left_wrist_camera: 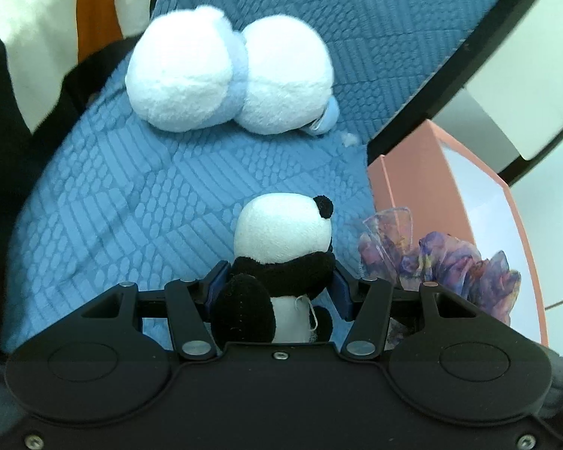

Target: Organize objects

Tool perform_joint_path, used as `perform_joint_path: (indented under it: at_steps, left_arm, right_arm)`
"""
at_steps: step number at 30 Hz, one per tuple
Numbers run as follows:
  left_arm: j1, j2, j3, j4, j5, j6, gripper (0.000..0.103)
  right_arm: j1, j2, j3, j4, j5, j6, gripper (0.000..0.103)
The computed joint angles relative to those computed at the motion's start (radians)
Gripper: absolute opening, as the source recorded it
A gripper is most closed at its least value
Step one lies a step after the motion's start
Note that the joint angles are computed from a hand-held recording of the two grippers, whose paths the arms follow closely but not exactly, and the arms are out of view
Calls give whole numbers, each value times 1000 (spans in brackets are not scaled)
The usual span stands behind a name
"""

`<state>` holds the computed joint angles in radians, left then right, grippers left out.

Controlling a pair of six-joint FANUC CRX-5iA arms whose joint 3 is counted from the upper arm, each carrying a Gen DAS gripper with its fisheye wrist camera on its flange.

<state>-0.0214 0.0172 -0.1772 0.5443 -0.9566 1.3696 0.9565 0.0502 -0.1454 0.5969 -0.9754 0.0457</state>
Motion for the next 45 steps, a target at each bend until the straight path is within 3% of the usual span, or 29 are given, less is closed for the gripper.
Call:
perform_joint_path:
  at_steps: [9, 16, 20, 33, 45]
  left_arm:
    - [27, -83, -28, 31, -80, -3, 53]
    - [30, -124, 28, -26, -144, 17, 53]
    - [38, -130, 55, -4, -180, 15, 53]
    - [-1, -147, 151, -20, -178, 110, 53]
    - [-119, -97, 289, -106, -149, 246, 53]
  right_arm:
    - [64, -46, 22, -7, -96, -30, 24]
    - [114, -73, 50, -18, -162, -74, 24]
    - [141, -91, 52, 2, -187, -105, 24]
    - [162, -147, 90, 59, -247, -65, 25]
    - [131, -238, 64, 113, -227, -8, 25]
